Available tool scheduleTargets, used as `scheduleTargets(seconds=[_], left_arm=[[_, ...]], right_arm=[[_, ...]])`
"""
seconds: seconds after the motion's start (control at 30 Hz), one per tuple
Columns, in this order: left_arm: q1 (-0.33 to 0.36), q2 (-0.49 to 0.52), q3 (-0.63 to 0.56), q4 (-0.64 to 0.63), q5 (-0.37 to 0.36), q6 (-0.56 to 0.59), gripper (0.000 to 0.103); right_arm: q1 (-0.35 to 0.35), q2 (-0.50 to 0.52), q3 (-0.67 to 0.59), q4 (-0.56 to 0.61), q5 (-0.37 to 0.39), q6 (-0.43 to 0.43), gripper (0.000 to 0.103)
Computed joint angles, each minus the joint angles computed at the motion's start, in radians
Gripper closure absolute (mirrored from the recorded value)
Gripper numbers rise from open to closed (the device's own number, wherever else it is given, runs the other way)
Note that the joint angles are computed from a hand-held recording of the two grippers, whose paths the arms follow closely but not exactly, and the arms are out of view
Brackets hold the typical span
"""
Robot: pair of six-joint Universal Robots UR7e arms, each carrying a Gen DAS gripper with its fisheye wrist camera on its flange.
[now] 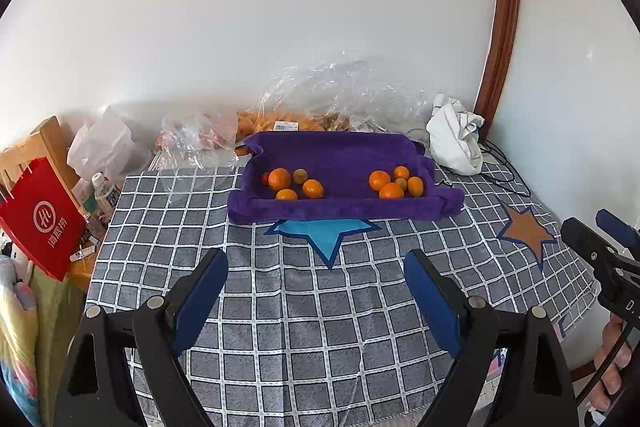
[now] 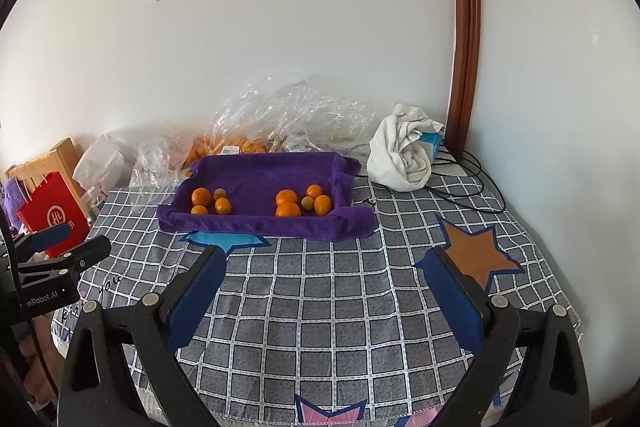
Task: Organize fruits
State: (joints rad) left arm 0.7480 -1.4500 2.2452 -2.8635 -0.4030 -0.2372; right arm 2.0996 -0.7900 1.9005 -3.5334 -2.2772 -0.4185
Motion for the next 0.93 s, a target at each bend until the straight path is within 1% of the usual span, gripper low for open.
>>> scheduleTargets(seconds=[0.47, 0.77, 0.87, 0.9, 0.93], left_arm=[[-0.005, -0.006, 0.005, -0.007, 0.009, 0.005, 0.014], [-0.002, -0.012, 0.001, -0.011, 0.014, 0.011, 0.014], [0.002, -0.013, -0.001, -0.016, 0.011, 0.017, 0.013], [0.003, -0.012, -0.002, -0.023, 0.009, 0.023, 0.013], [0.004, -0.011, -0.002, -0.029, 0.010, 0.027, 0.010]], right_arm=[[0.001, -0.001, 0.000, 0.000, -0.001, -0.006, 0.005], [0.000, -0.007, 0.002, 0.018, 0.021, 0.010, 0.005], [0.001, -0.002, -0.001, 0.013, 0.018, 0.003, 0.005], [0.001, -0.002, -0.001, 0.015, 0.020, 0.004, 0.005], [0.000, -0.003, 0.000, 0.017, 0.026, 0.003, 0.005]])
